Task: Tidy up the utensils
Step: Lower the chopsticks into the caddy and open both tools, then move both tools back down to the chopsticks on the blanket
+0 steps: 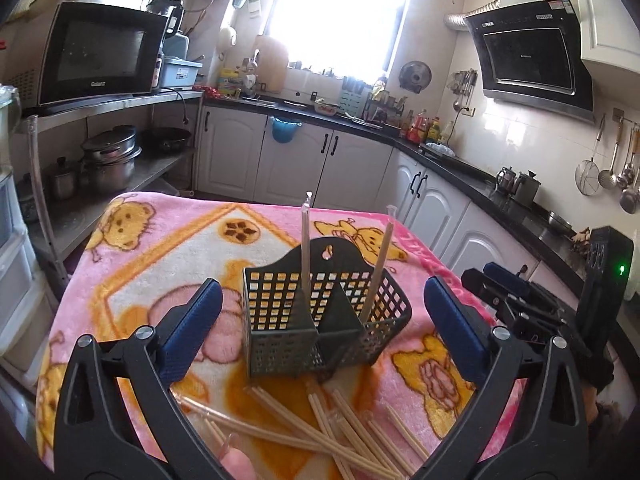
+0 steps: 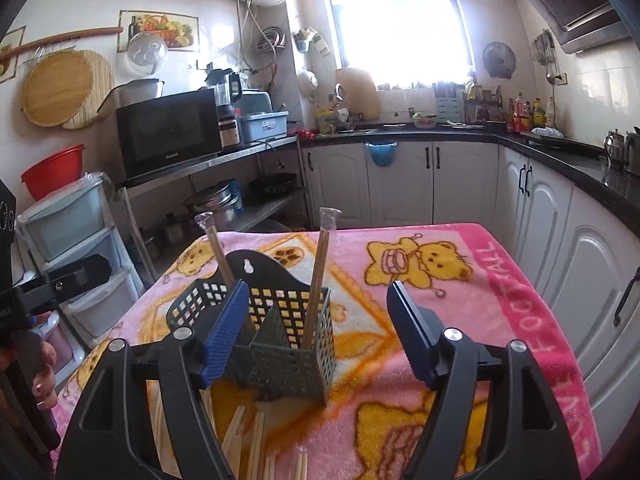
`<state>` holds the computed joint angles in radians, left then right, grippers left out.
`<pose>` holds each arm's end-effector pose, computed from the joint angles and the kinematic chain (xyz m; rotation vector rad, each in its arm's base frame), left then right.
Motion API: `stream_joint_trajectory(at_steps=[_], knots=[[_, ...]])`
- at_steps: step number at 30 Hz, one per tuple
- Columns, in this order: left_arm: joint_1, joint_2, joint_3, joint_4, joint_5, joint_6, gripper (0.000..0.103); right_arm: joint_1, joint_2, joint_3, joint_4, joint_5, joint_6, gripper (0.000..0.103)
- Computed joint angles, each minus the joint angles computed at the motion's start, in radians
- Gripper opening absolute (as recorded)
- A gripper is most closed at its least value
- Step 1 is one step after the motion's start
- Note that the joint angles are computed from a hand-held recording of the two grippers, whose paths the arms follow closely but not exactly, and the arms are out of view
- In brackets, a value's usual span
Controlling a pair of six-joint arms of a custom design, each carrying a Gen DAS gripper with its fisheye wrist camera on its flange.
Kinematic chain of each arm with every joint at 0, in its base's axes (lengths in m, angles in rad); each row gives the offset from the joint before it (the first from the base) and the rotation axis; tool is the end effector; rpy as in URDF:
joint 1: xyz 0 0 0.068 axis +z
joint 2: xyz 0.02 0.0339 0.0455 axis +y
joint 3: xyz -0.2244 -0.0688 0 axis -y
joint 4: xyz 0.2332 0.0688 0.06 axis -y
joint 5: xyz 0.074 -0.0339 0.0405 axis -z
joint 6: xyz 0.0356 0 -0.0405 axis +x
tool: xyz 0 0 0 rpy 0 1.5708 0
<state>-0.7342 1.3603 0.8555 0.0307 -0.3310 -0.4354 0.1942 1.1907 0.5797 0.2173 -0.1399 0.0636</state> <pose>0.2320 -0.1938 0.2235 0.0974 2.0383 -0.4018 0.2572 0.0556 0.1953 -0.2206 1.9606 0.3060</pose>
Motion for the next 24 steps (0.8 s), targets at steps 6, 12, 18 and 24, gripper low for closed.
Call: stream_joint_trajectory(at_steps=[6, 12, 18, 24], knots=[[-0.034, -0.032, -0.072, -0.011, -0.024, -0.050, 0.093, 0.005, -0.062, -0.033, -0.056, -0.026, -0.013, 0.073], [-0.047, -0.064, -0.138, -0.017, -0.025, -0.102, 0.093, 0.017, -0.112, -0.094, -0.107, -0.050, -0.036, 0.073], [-0.062, -0.092, -0.201, -0.030, -0.042, -0.155, 0.093, 0.021, -0.134, -0.137, -0.138, -0.070, -0.045, 0.073], [-0.050, -0.086, -0.235, -0.024, -0.005, -0.191, 0.093, 0.032, -0.145, -0.157, -0.176, -0.073, -0.069, 0.071]])
